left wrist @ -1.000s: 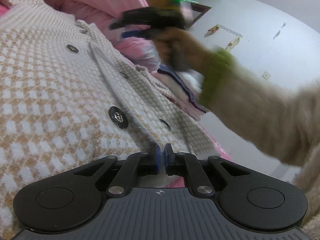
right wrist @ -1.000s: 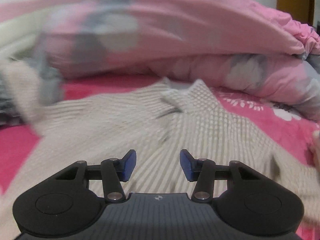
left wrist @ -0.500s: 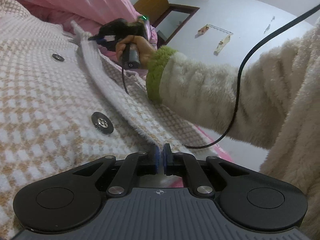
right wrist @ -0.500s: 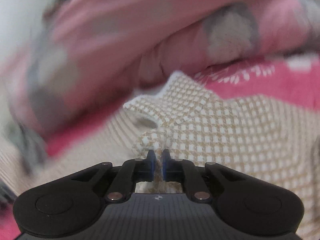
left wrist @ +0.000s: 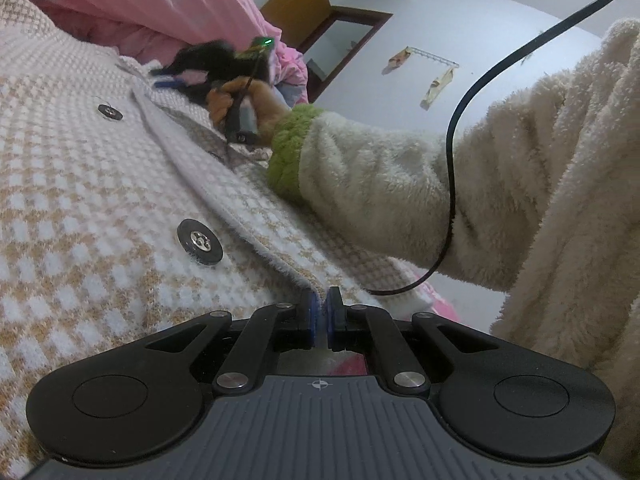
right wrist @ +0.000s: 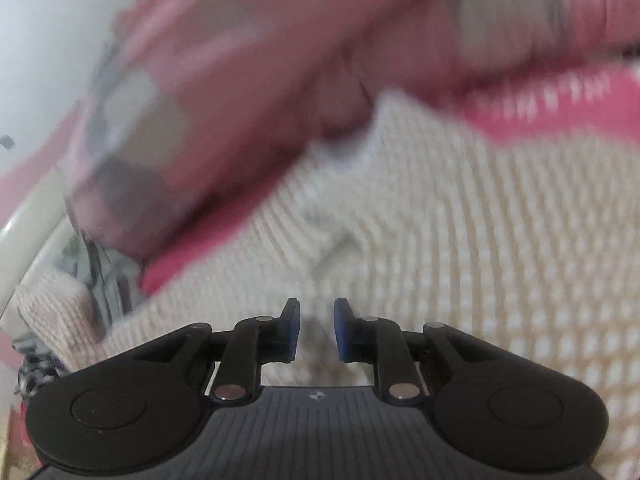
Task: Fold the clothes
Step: 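Hold the front edge with the left gripper while the right gripper smooths the collar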
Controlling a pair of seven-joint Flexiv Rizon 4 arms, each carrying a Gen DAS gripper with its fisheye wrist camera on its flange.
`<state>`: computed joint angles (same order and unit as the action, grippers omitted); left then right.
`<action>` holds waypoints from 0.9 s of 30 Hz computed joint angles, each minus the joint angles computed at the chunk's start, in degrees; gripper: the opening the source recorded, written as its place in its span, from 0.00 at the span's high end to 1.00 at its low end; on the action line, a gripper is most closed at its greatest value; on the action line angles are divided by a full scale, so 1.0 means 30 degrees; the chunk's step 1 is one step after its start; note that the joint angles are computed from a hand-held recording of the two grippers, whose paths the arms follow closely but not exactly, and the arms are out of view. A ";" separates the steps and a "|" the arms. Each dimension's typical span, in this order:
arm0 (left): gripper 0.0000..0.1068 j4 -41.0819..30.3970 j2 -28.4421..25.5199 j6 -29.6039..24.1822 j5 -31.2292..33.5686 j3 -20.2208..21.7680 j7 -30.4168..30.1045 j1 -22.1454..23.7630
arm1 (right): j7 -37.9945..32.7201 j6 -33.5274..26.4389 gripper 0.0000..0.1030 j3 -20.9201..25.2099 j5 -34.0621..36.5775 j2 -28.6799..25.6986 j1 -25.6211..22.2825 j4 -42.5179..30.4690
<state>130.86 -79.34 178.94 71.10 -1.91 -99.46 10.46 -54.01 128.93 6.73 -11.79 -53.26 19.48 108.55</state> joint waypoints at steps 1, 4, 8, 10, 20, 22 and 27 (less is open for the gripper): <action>0.97 -0.0109 0.0020 -0.0087 0.0047 -0.0033 -0.0182 0.0053 | 0.0075 0.0169 0.81 -0.1053 0.0966 0.0251 0.1016 0.0062; 0.97 -0.0179 0.0007 -0.0093 0.0186 0.0015 -0.0313 0.0094 | -0.2551 -0.2829 0.81 -0.4548 0.7052 0.0850 0.5015 -0.1215; 0.96 -0.0304 0.0013 -0.0101 0.0290 0.0103 -0.0393 0.0099 | -0.1706 -0.6494 0.81 -0.7979 0.8170 -0.0571 0.7327 -0.3905; 0.96 -0.0401 0.0063 -0.0157 0.0368 0.0145 -0.0534 0.0117 | -0.0765 -0.8268 0.81 -0.8060 0.6979 -0.1582 0.6942 -0.5710; 0.95 -0.0721 0.0421 -0.0242 0.1193 0.0412 -0.2412 0.0441 | -0.0785 -0.5345 0.81 -0.9306 0.6245 0.2297 0.7986 0.0071; 0.96 -0.0825 0.0450 -0.0187 0.1407 0.0514 -0.2940 0.0543 | -0.1352 -0.3771 0.81 -0.9696 0.5776 0.4461 0.8416 0.3181; 0.96 -0.0967 0.0828 -0.0218 0.1906 0.1006 -0.4154 0.0635 | -0.7591 -0.1530 0.64 -1.1364 1.2230 1.1127 1.3107 1.0856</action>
<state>127.96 -76.85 178.29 76.82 1.11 -111.93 12.36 -76.79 124.34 -27.36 24.90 -19.87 58.80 141.12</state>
